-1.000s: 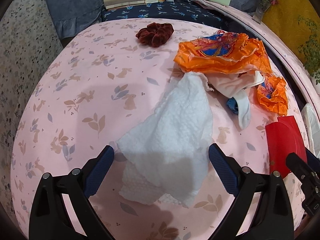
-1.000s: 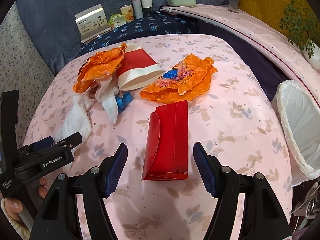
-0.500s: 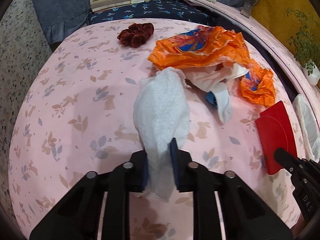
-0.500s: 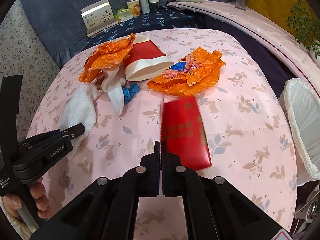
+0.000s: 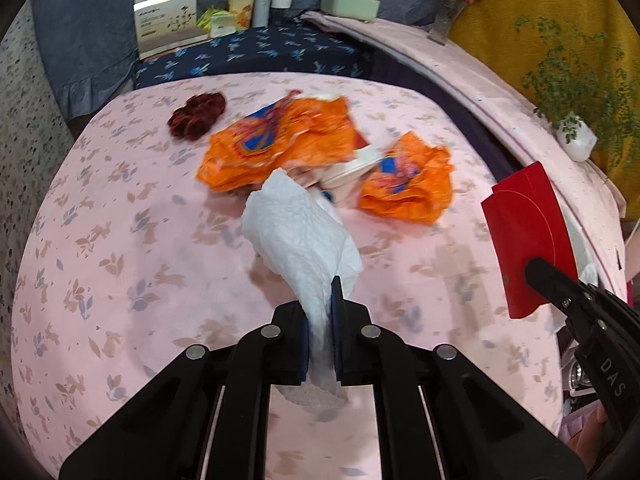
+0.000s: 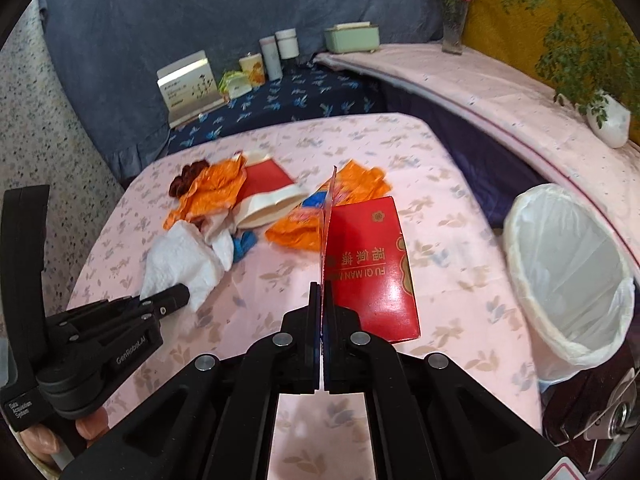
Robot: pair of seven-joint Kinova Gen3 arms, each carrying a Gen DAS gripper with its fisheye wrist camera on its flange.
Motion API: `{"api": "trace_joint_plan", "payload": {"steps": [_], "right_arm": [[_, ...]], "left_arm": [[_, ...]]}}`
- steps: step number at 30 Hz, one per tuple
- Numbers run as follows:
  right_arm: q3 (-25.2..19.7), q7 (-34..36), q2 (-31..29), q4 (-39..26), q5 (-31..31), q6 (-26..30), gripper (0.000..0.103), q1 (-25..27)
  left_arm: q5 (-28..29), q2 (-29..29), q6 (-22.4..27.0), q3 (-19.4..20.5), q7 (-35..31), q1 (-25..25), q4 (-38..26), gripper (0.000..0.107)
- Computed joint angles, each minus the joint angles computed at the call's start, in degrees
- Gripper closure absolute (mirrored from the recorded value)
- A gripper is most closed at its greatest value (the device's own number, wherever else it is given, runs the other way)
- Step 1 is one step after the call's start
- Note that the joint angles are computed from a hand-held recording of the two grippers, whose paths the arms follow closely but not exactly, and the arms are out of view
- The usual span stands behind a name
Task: Collect trash
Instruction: 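Grasp the white tissue with the left tool while the right tool grasps the red envelope, then carry tissue and envelope over the wastebasket and open both tools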
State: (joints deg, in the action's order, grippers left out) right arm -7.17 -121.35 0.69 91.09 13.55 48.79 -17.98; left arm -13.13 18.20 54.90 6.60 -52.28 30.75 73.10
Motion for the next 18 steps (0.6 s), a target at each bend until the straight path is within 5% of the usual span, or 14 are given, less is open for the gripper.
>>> {"api": "trace_joint_plan", "payload": {"steps": [9, 18], "right_arm": [[1.75, -0.37, -4.52, 1.90, 0.39, -1.05, 0.102, 4.81], [3.99, 0.66, -7.67, 4.21, -0.34, -2.52, 0.102, 11.23]], "left_arm": [[1.60, 4.10, 2.55, 1.28, -3.74, 3.15, -10.34, 0.100], [2.34, 12.77, 8.50, 0.44, -8.69, 9.26, -27.22, 0.100]]}}
